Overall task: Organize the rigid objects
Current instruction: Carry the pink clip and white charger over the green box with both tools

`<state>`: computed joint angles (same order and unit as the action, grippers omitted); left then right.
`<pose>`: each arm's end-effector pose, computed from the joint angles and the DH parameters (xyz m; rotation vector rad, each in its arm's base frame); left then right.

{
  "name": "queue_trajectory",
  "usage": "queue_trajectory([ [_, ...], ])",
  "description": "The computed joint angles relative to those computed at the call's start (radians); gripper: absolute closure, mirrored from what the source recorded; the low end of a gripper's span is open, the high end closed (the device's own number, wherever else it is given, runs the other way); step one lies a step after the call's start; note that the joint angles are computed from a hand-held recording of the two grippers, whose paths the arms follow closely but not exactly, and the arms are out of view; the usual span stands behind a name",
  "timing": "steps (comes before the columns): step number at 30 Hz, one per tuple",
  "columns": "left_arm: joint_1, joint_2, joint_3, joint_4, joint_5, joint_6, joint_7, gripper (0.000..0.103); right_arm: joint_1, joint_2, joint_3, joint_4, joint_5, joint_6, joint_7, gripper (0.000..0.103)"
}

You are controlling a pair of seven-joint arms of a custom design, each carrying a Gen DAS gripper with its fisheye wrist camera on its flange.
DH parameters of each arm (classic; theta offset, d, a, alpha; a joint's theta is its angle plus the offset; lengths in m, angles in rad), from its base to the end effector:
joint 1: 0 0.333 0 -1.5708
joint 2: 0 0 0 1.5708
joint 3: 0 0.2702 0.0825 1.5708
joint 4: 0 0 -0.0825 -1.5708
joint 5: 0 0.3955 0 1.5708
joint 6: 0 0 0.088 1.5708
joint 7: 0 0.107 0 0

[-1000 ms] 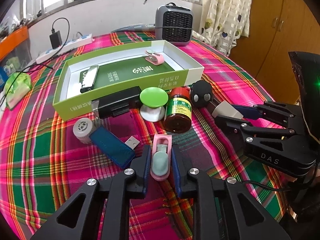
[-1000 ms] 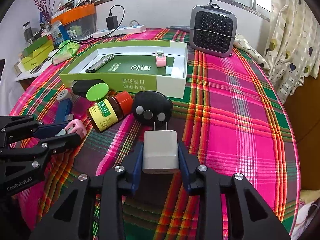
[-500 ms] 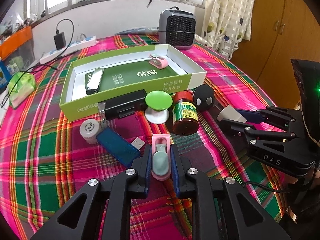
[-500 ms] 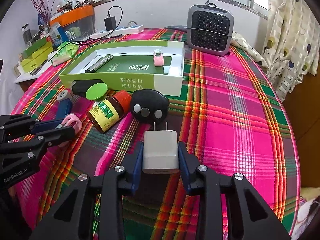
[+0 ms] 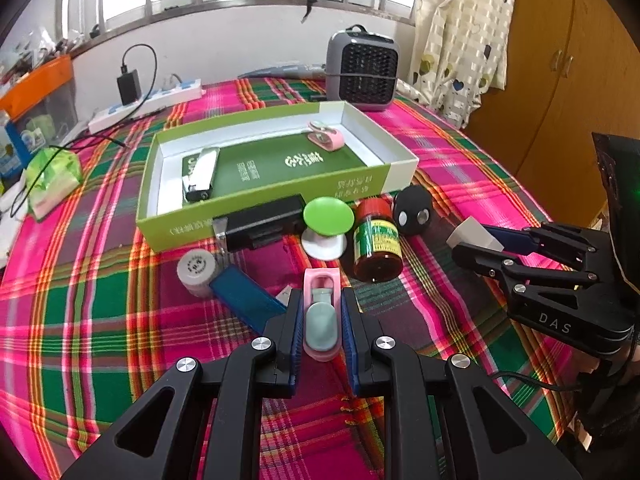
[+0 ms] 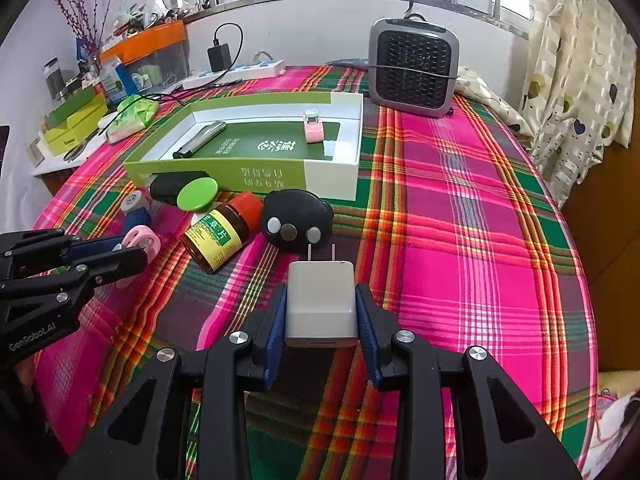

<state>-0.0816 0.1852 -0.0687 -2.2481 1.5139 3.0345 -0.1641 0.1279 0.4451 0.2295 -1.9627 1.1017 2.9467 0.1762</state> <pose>0.5121 -0.1548 0.2527 -1.9272 1.7156 -0.7109 0.6031 0.1586 0.2332 -2.2154 1.0819 -0.3443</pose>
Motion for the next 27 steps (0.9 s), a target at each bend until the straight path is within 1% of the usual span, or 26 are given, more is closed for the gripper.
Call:
queue_trajectory([
  [6,0.009,-0.033,0.000,-0.010,0.017,-0.014,-0.021,0.086,-0.011,-0.024,0.011,-0.007,0.046,-0.004,-0.052,0.068],
  [12,0.028,-0.051,-0.001,0.003,0.011,-0.021,-0.001,0.086,0.003,-0.036,-0.002,0.009,0.053,-0.015,-0.067,0.068],
  [20,0.048,-0.038,0.008,0.045,-0.044,-0.018,0.068,0.086,0.028,-0.015,-0.020,0.074,-0.012,-0.046,-0.004,0.068],
  [27,0.061,0.003,0.022,0.099,-0.165,-0.010,0.206,0.086,0.051,0.033,-0.034,0.164,-0.121,-0.086,0.092,0.068],
])
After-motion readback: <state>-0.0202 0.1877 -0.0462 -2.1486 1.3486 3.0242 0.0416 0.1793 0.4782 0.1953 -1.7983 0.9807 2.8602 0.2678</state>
